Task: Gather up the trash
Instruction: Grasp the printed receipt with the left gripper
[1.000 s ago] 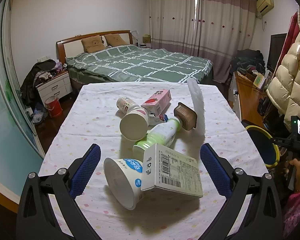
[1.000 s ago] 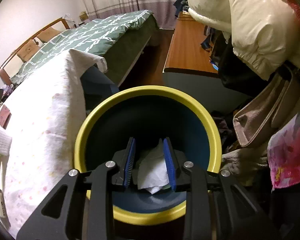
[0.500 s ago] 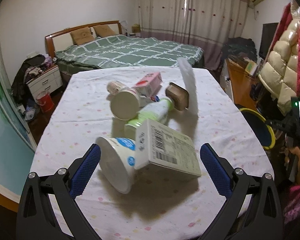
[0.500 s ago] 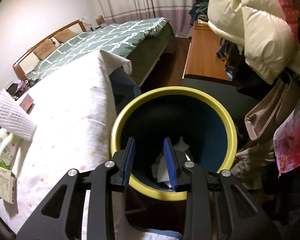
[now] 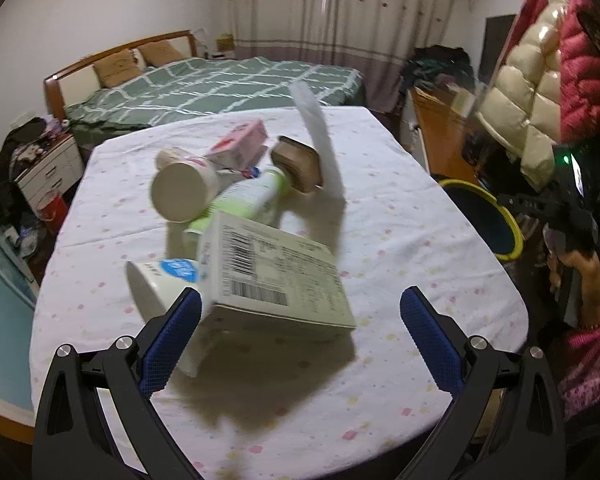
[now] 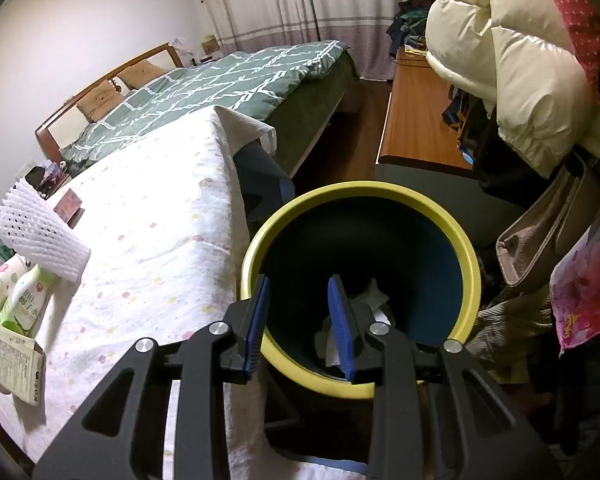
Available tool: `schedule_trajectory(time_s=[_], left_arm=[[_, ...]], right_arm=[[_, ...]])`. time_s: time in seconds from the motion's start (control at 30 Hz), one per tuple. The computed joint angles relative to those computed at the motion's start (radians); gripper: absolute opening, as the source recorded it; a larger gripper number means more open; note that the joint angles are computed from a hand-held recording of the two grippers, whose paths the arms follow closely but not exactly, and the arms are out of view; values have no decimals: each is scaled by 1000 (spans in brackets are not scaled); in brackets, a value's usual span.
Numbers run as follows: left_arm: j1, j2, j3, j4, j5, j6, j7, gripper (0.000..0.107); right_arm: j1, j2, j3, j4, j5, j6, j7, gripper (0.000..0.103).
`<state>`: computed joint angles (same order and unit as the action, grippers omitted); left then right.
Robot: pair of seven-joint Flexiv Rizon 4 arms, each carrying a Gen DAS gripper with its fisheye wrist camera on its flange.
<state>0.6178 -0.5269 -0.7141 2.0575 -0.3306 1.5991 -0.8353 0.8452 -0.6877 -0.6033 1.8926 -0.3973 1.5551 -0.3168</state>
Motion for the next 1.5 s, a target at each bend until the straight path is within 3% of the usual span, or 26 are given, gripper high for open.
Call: schedule_trajectory(time_s=[0.1, 0.27, 0.47, 0.6, 0.7, 0.77, 0.93, 1.17, 1.37, 1.5], left_arm=[[-39, -2, 38, -14, 4, -27, 5, 98], [-18, -9, -12, -14, -72, -170, 74, 98], [-25, -16, -68, 3, -129, -275, 210, 98], [-27, 5, -89, 28, -163, -184, 298, 98], [-71, -5, -29, -19, -164, -163, 342, 98], [-142, -19, 63, -75, -149, -181, 347, 98], [-253, -71, 201, -187, -121, -245, 405, 98], [-400, -122, 388, -311, -130, -322, 386, 98], [-458, -152, 479, -386, -143, -437, 374, 98], [-500, -167, 535, -416, -106, -460, 360, 98]], right_arm=[[-1, 0, 0, 3, 4, 6, -3, 29], [1, 0, -2, 6, 12, 9, -4, 29], [9, 0, -6, 7, 25, 18, -13, 29], [14, 0, -11, 11, 38, 25, -24, 29], [15, -1, -10, 10, 47, 25, -31, 29], [13, 0, -7, 11, 51, 25, -37, 29], [9, 5, 3, 9, 52, 17, -46, 30], [-22, -1, 32, -14, 33, -2, -41, 34], [-76, -11, 94, -41, 20, -5, -46, 35], [-95, -16, 116, -51, 9, -7, -47, 35]])
